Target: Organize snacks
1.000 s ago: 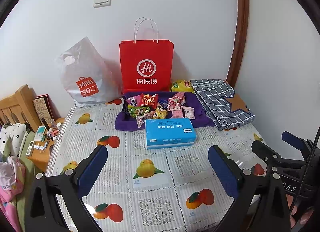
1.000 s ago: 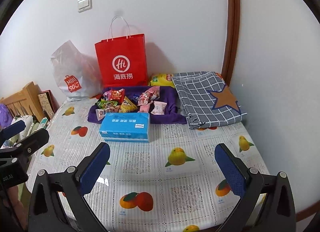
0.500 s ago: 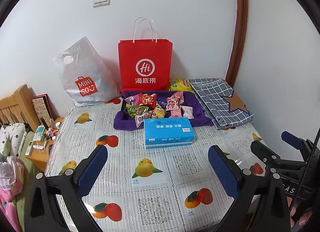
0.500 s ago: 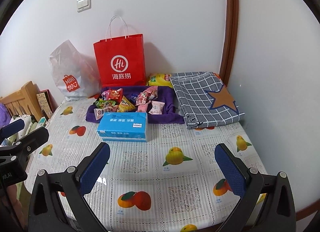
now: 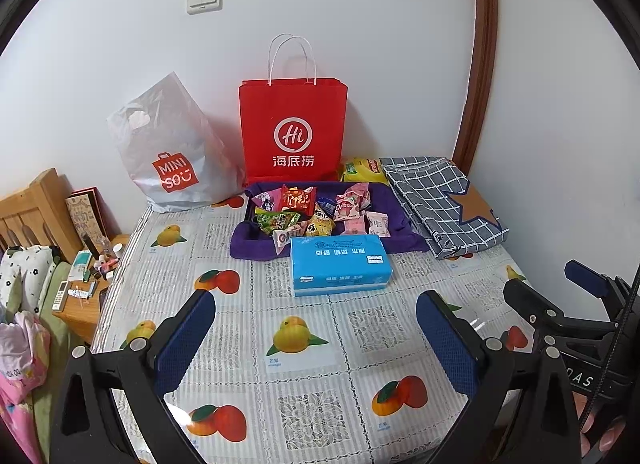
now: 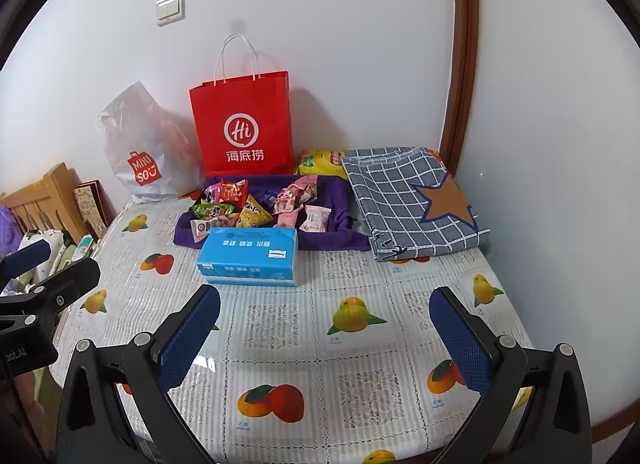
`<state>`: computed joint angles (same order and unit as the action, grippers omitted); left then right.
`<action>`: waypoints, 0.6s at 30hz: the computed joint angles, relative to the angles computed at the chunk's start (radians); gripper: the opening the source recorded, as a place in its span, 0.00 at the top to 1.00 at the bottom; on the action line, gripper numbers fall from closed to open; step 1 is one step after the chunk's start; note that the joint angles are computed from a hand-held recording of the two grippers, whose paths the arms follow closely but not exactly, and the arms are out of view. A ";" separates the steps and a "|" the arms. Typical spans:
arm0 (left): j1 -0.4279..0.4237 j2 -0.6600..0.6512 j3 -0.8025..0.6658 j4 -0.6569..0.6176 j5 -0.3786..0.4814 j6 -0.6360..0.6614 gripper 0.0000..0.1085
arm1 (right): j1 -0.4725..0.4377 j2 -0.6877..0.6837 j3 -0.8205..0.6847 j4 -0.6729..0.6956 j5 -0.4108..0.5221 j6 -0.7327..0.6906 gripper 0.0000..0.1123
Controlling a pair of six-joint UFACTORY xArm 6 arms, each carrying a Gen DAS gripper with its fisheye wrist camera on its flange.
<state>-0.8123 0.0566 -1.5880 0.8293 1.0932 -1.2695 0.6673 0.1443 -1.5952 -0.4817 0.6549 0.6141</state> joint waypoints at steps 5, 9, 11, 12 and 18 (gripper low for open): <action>0.001 -0.003 0.003 -0.001 -0.002 0.002 0.06 | 0.003 0.001 -0.002 -0.004 0.003 -0.001 0.08; 0.001 -0.003 0.004 0.000 -0.003 0.003 0.06 | 0.003 0.001 -0.002 -0.006 0.002 0.002 0.08; 0.001 -0.003 0.004 -0.001 -0.003 0.002 0.06 | 0.004 0.002 -0.001 -0.006 -0.002 0.005 0.08; 0.001 -0.003 0.004 -0.001 -0.003 0.002 0.06 | 0.003 0.003 -0.001 -0.005 -0.003 0.004 0.08; 0.002 -0.005 0.005 -0.002 -0.001 0.003 0.06 | 0.005 0.000 0.004 -0.007 -0.003 0.006 0.08</action>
<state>-0.8106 0.0511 -1.5827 0.8277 1.0918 -1.2668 0.6719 0.1445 -1.5911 -0.4886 0.6521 0.6206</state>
